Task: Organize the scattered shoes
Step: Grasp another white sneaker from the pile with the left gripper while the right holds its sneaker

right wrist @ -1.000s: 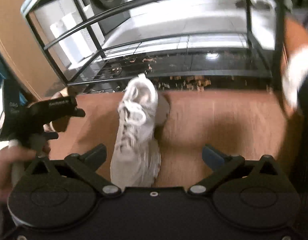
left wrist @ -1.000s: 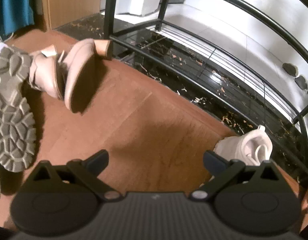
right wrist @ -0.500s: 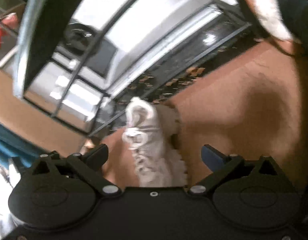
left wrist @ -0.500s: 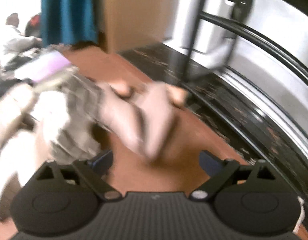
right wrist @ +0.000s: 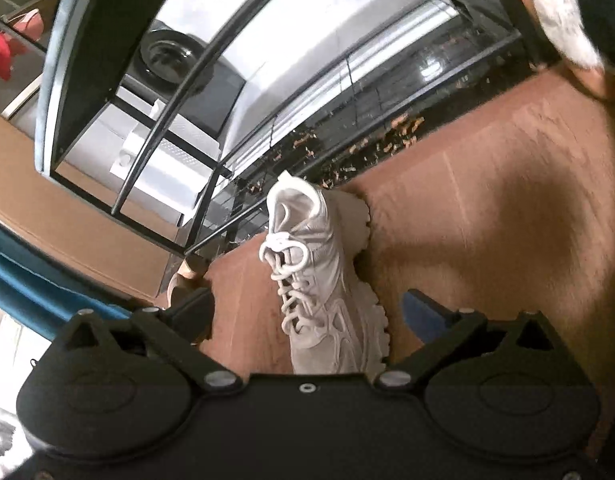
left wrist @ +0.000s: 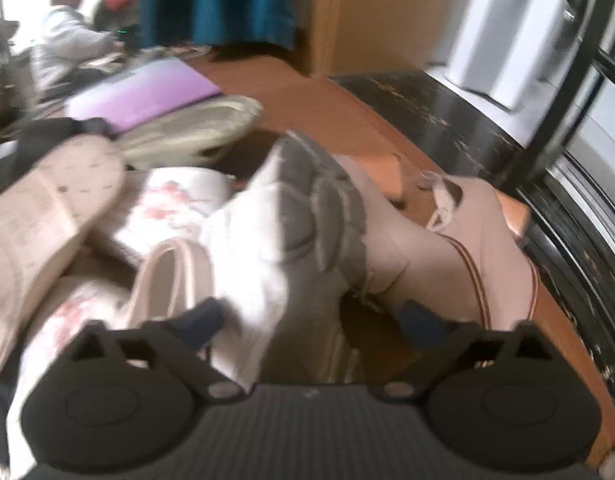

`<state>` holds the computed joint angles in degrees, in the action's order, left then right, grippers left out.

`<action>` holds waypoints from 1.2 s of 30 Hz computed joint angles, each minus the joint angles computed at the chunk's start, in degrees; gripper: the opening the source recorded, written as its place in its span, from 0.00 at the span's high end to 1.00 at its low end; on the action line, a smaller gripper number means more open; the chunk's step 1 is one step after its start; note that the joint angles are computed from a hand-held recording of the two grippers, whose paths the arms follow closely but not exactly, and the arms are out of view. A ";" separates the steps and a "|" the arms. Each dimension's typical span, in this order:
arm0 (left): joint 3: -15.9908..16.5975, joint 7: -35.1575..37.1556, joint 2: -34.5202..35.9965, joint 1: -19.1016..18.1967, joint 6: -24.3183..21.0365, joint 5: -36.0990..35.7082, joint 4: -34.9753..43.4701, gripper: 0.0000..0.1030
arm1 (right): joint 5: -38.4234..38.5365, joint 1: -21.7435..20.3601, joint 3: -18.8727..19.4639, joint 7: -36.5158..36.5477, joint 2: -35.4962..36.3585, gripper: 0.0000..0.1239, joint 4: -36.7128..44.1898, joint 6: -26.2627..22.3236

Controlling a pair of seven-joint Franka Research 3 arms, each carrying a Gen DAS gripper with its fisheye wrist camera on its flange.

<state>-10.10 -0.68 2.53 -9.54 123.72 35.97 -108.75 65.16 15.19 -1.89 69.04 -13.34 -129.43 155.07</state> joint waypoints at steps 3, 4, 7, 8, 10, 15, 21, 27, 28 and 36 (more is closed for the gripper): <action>0.19 -1.05 -0.01 0.23 1.13 -0.21 -0.58 0.01 | -2.08 0.05 0.50 0.02 0.84 0.18 0.77 -1.12; 0.09 -0.78 0.69 0.11 0.22 -0.15 0.26 0.01 | -3.04 0.14 0.72 -0.43 1.13 0.18 1.08 -1.36; -0.07 1.17 3.43 -0.71 -4.09 -0.08 3.89 0.01 | -5.49 0.33 1.21 -0.87 1.42 0.18 1.46 -1.97; -0.07 1.86 4.41 -1.06 -5.59 -0.09 5.16 0.01 | -6.02 0.37 1.25 -0.91 1.47 0.18 1.53 -2.28; -0.10 4.44 5.32 -1.59 -7.74 -1.00 6.66 0.01 | -8.72 0.09 1.68 0.39 1.32 0.18 1.33 -2.58; -0.44 5.76 3.32 -1.40 -4.46 -12.29 4.22 0.01 | -7.07 0.46 1.12 0.71 1.47 0.17 1.37 -1.41; 0.22 -13.32 0.79 -1.98 1.83 -1.08 -0.94 0.01 | -7.90 0.12 1.14 2.23 1.10 0.17 0.87 -1.42; 0.67 -21.79 -3.51 0.08 10.23 -2.60 -6.87 0.35 | -6.47 1.34 0.95 -0.42 0.55 0.17 0.42 1.59; 0.64 -24.20 -4.86 0.58 12.13 -3.01 -8.57 0.42 | -6.04 1.46 0.87 -0.69 0.75 0.17 0.62 1.61; -1.20 -35.14 -14.75 6.07 31.80 2.04 -23.92 0.49 | -2.73 1.22 0.21 -1.84 1.15 0.17 1.38 -0.25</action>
